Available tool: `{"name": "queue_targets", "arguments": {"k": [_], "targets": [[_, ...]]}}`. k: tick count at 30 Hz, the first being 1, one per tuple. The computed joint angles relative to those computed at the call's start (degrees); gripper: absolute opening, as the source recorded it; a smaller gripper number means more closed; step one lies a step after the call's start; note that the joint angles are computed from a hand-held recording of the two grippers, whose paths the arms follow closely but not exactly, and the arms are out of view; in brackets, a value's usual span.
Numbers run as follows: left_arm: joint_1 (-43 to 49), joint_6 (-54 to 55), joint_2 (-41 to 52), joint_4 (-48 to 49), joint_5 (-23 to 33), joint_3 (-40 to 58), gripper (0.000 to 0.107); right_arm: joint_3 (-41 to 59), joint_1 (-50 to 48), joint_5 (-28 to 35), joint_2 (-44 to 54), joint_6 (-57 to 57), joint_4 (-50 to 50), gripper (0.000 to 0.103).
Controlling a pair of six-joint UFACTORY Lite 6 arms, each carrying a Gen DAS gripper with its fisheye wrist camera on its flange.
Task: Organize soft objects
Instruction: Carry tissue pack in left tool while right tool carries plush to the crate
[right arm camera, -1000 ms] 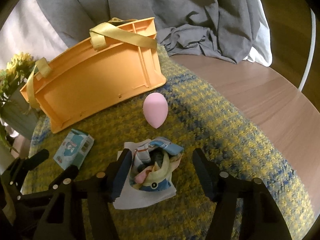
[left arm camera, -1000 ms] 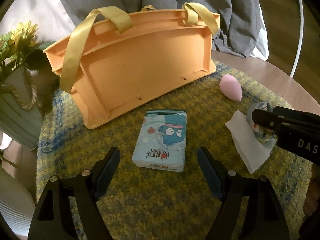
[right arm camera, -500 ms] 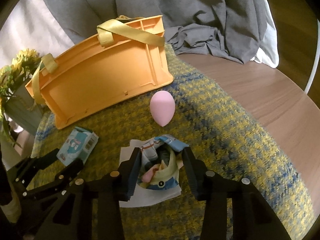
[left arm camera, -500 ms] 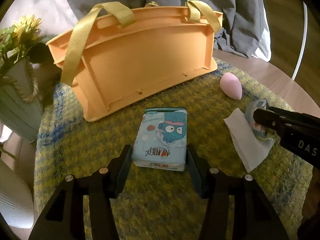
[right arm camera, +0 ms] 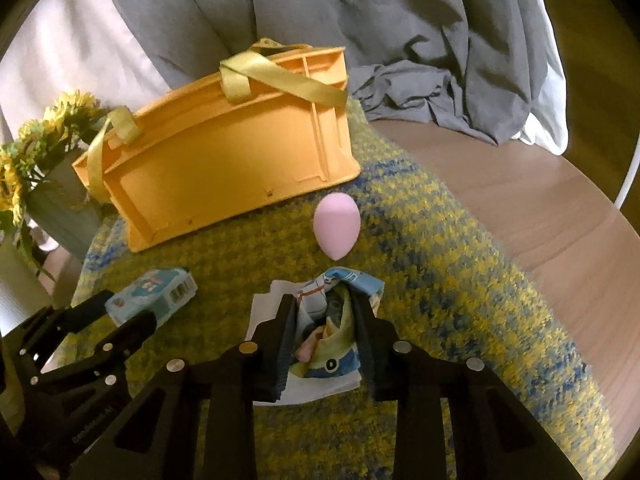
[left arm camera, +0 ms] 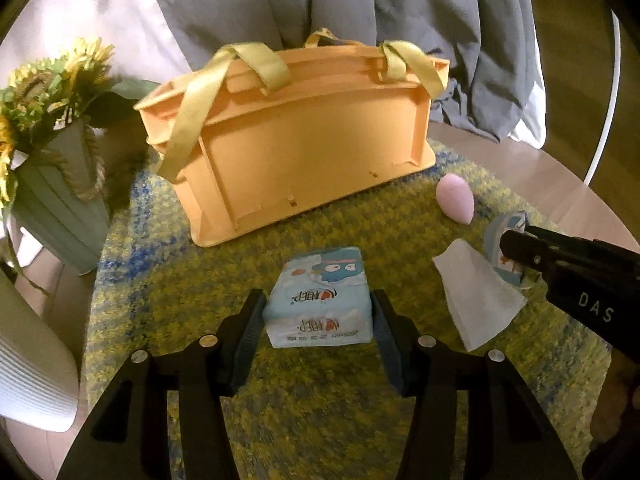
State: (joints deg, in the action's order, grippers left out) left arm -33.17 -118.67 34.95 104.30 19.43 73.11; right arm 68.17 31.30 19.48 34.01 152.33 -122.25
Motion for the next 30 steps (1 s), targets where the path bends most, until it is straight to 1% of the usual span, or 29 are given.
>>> {"name": "queue_targets", "arguments": {"k": [6, 15, 20, 27, 30], "targets": [[-1.9, -2.2, -3.3, 0.7, 2.9, -1.9, 0.051, -2.7, -0.1, 0.6, -3.8, 2.4, -3.9, 0.03], [-4.3, -1.3, -10.2, -2.5, 6.9, -4.7, 0.051, -6.3, 0.5, 1.9, -10.6, 3.8, -8.0, 0.03], [-6.6, -0.4, -13.9, -3.9, 11.4, -6.0, 0.051, -7.5, 0.7, 2.0, -14.1, 3.8, -9.2, 0.03], [-8.9, 0.4, -18.6, -5.6, 15.9, -7.2, 0.051, -8.5, 0.7, 2.2, -18.8, 2.8, -10.6, 0.03], [-10.0, 2.2, -19.5, -7.6, 18.6, -6.5, 0.051, -8.4, 1.0, 2.4, -20.4, 2.5, -11.1, 0.03]]}}
